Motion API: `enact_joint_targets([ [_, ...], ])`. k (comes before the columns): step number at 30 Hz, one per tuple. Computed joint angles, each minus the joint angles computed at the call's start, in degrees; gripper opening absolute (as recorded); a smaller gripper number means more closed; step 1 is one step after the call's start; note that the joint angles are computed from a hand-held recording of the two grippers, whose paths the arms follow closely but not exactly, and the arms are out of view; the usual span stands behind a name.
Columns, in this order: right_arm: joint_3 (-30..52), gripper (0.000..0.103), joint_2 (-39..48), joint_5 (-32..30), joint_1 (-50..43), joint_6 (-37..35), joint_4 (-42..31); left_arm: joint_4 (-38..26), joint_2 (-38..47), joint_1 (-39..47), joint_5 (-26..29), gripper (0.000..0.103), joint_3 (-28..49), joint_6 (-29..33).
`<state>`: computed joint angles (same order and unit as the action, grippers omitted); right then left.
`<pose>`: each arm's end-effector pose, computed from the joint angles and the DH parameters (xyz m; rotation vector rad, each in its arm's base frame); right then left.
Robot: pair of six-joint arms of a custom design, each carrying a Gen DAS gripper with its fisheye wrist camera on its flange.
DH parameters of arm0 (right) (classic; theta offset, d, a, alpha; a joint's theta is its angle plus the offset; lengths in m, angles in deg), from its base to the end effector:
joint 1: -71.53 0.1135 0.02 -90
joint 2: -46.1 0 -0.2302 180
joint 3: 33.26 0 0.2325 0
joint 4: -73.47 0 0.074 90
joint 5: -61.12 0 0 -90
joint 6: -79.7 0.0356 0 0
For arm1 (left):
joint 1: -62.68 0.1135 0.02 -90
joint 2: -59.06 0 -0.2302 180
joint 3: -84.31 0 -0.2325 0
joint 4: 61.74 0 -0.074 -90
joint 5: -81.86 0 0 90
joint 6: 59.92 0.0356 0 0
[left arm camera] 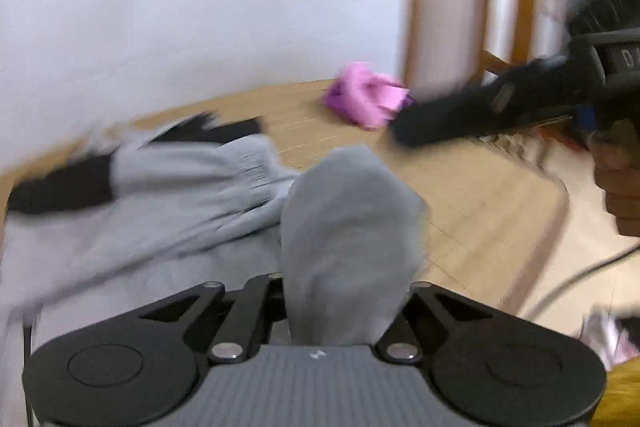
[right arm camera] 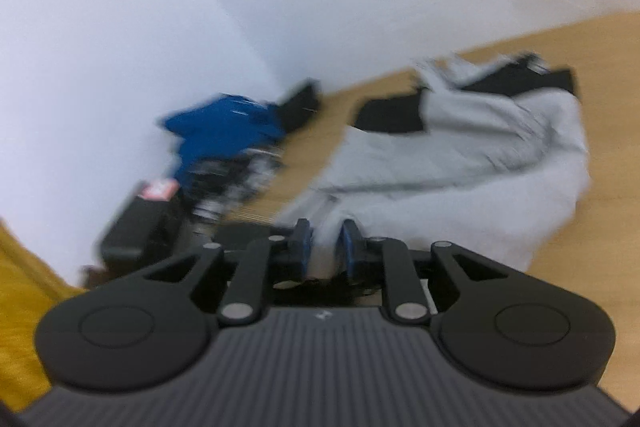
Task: Fold clothes
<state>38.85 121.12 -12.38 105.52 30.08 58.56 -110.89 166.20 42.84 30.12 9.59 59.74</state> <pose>0.2508 0.1569 0.2910 0.3073 1.8913 0.6194 0.3541 -0.1512 0.2467 1.2287 1.9854 -0.7307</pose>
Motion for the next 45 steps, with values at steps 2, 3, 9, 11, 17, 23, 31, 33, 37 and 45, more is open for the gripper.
enact_joint_targets([
  [2,-5.0,0.079,-3.0,-3.2,-8.7,-2.7,3.9,-1.0,-0.5,1.3,-2.0,0.008,1.5,-9.4],
  [3,-5.9,0.092,-2.5,-5.6,-14.5,-2.7,4.3,-0.2,-1.8,1.6,-3.3,0.008,0.6,-14.5],
  [9,12.9,0.092,27.5,-20.2,-39.5,1.7,0.2,3.7,-10.5,-1.7,-15.4,0.008,-4.5,-30.2],
  [11,25.3,0.092,39.8,-22.5,-41.6,4.6,-4.7,2.7,-10.7,-4.1,-18.6,0.009,-4.0,-31.4],
  [17,40.3,0.091,57.3,-33.7,-42.1,15.8,2.0,0.7,-9.7,-8.0,-25.2,0.009,-1.0,-36.0],
  [23,41.1,0.054,58.7,-30.8,-40.4,10.3,5.0,0.7,-11.9,-7.0,-23.0,0.009,-1.7,-38.8],
  [31,31.3,0.032,48.7,-29.7,-44.5,10.2,6.6,-3.6,-4.6,-8.6,-18.1,0.012,2.8,-32.0],
  [33,38.1,0.038,49.9,-30.6,-45.6,6.4,-4.7,-5.7,-2.3,-8.5,-17.2,0.014,5.0,-32.2],
  [37,35.0,0.043,45.0,-28.4,-45.0,3.3,-6.4,-7.4,-1.5,-6.5,-13.5,0.03,6.6,-31.0],
  [45,13.8,0.049,23.5,-16.8,-33.2,1.4,1.5,-14.6,3.5,-5.3,-7.8,0.056,14.2,-19.5],
])
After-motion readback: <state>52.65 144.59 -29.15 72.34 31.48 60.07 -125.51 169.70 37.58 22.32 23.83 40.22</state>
